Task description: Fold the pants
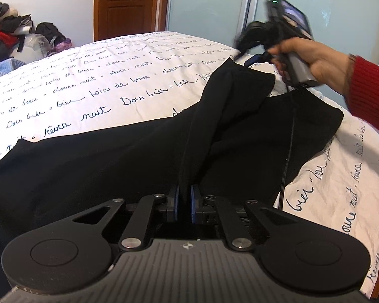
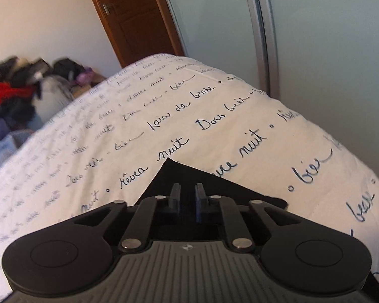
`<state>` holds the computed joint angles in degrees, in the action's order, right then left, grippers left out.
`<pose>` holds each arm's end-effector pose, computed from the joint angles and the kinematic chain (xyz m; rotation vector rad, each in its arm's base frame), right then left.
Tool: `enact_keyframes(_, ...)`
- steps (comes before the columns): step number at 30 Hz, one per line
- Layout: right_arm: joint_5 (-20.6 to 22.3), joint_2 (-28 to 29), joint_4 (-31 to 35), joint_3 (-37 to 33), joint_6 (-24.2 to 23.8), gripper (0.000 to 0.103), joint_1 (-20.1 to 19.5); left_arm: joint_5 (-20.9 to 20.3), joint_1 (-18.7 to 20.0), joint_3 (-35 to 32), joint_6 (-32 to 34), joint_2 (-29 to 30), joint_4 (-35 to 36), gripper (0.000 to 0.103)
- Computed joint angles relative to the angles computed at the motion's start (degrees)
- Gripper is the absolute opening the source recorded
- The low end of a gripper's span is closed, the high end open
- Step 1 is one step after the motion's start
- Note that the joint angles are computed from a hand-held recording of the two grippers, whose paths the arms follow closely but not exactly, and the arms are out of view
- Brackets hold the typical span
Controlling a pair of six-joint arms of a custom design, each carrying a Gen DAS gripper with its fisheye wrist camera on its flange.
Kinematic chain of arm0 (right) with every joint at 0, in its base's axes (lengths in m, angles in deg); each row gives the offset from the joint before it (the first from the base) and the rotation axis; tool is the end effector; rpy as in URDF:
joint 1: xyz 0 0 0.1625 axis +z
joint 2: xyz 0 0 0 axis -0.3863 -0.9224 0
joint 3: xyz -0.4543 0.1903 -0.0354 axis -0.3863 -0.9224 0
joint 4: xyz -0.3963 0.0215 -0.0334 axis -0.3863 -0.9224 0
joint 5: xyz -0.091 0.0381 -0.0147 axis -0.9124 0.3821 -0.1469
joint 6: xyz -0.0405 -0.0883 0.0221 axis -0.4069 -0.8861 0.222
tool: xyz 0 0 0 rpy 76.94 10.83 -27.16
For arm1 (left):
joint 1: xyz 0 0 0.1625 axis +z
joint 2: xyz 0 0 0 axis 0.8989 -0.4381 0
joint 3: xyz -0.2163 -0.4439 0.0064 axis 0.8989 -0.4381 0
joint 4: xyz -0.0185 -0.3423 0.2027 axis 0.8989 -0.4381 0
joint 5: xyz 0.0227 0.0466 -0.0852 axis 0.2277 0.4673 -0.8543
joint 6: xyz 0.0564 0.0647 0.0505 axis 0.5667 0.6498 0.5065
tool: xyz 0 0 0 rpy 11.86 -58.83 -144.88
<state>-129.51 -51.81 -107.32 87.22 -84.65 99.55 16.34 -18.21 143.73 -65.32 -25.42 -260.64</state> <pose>-0.0828 -0.7427 0.3333 -0.2947 -2.1879 1.1892 -0.2850 -0.5543 -0.0392 1.1007 2.4466 -0.6820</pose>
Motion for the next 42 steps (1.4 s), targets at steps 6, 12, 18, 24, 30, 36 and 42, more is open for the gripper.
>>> enact_keyframes(6, -7.9, 7.49, 2.68, -8.72, -6.39, 0.088, 2.34, -0.69, 0.07, 0.04, 1.49, 0.28, -0.81, 0.017)
enact_keyframes(12, 1.08, 3.87, -4.71, -1.91, -7.31, 0.006, -0.64, 0.7, -0.02, -0.62, 2.56, 1.41, -2.53, 0.01)
enact_keyframes(18, 16.33, -5.63, -12.95, 11.78, 1.44, 0.004, -5.62, 0.34, -0.8, 1.1, 4.85, 1.83, -7.78, 0.009)
enact_keyframes(24, 25.06, -12.61, -21.22, 23.78, 6.13, 0.004, -10.77, -0.67, -1.16, 3.16, 5.61, 0.97, -8.15, 0.009)
enact_keyframes(30, 30.44, -15.85, -22.9, 29.43, 14.02, 0.004, -16.2, 0.4, -1.29, 3.2, 6.43, 1.48, -7.01, 0.009)
enact_keyframes(36, 36.83, -15.53, -20.99, 30.28, 21.31, 0.007, -20.13, 2.49, -1.86, 2.76, 10.71, 3.1, -9.48, 0.016)
enact_keyframes(42, 38.5, -14.45, -19.2, 29.13, 23.04, 0.011, -20.03, 4.22, -2.49, 2.02, 13.84, 4.76, -11.8, 0.02)
